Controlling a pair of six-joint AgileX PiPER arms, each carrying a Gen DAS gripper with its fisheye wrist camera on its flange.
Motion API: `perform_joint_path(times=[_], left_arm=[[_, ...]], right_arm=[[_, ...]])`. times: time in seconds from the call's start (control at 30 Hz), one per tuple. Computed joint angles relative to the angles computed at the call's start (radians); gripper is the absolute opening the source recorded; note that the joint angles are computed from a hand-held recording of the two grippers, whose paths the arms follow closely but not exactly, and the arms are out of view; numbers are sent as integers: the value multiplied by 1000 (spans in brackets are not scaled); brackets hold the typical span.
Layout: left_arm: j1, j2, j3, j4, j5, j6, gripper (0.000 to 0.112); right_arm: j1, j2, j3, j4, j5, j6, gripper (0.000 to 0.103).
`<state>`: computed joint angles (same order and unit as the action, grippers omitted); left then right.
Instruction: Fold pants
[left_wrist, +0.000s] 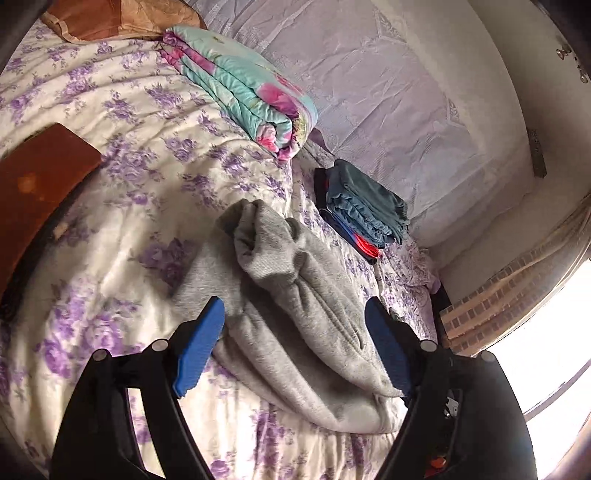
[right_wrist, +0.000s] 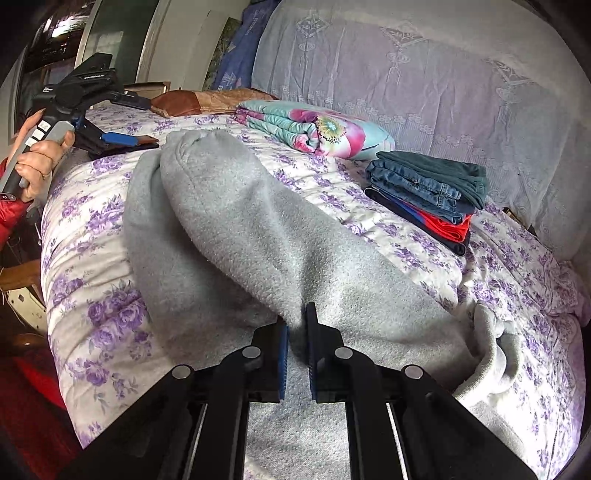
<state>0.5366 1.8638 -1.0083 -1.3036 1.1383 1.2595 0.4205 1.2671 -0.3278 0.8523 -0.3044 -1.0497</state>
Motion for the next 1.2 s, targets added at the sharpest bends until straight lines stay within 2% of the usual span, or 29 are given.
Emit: perform_joint_path(times=[0.1, 0.23, 0.3, 0.37, 0.4, 0.53, 0.63, 0.77, 0.83, 0.9, 0.93, 1.0, 1.07, 1.1, 1.17, 1.2], left_arm=[[-91, 33, -51, 38, -58, -134, 76], [-185, 22, -61, 45, -209, -217, 77], [-204, 37, -94, 53, -223, -263, 76], [-209, 63, -131, 69, -230, -331, 54], [-204, 78, -149, 76, -218, -346, 41], [-175, 46, -101, 40, -200, -264, 26], [-119, -16, -29, 3, -146, -180, 24], [-32, -40, 21, 41, -57, -107, 24], [-11, 11, 12, 76, -55, -90, 24], [-4, 102, -25, 83, -33, -78, 24], [8, 142, -39, 67, 4, -66, 23], [23, 147, -36, 59, 32, -63, 24], [27, 83, 5, 68, -7, -55, 27], [29, 25, 44, 70, -65, -48, 36], [24, -146, 168, 19, -256, 13, 41], [26, -225, 218, -8, -317, 60, 42]], right_arm=[[-10, -21, 4, -15, 15, 21, 9], [-39, -49, 2, -83, 47, 88, 9], [-46, -50, 0, -94, 56, 99, 9], [-46, -48, 1, -93, 59, 98, 9], [-44, -50, 4, -89, 56, 93, 9], [-28, -80, 19, -50, 45, 68, 9], [1, -141, 37, 88, 51, -45, 9], [100, -225, 81, 404, 41, -328, 9], [158, -171, 101, 387, 11, -287, 10], [203, -38, 108, 246, -51, -107, 10], [221, 30, 110, 177, -93, -9, 10], [272, 83, 120, 154, -165, 67, 10], [267, 64, 115, 191, -143, 27, 10], [254, 64, 118, 163, -134, 49, 11], [248, 78, 129, 95, -148, 122, 11], [253, 81, 131, 94, -155, 129, 11]])
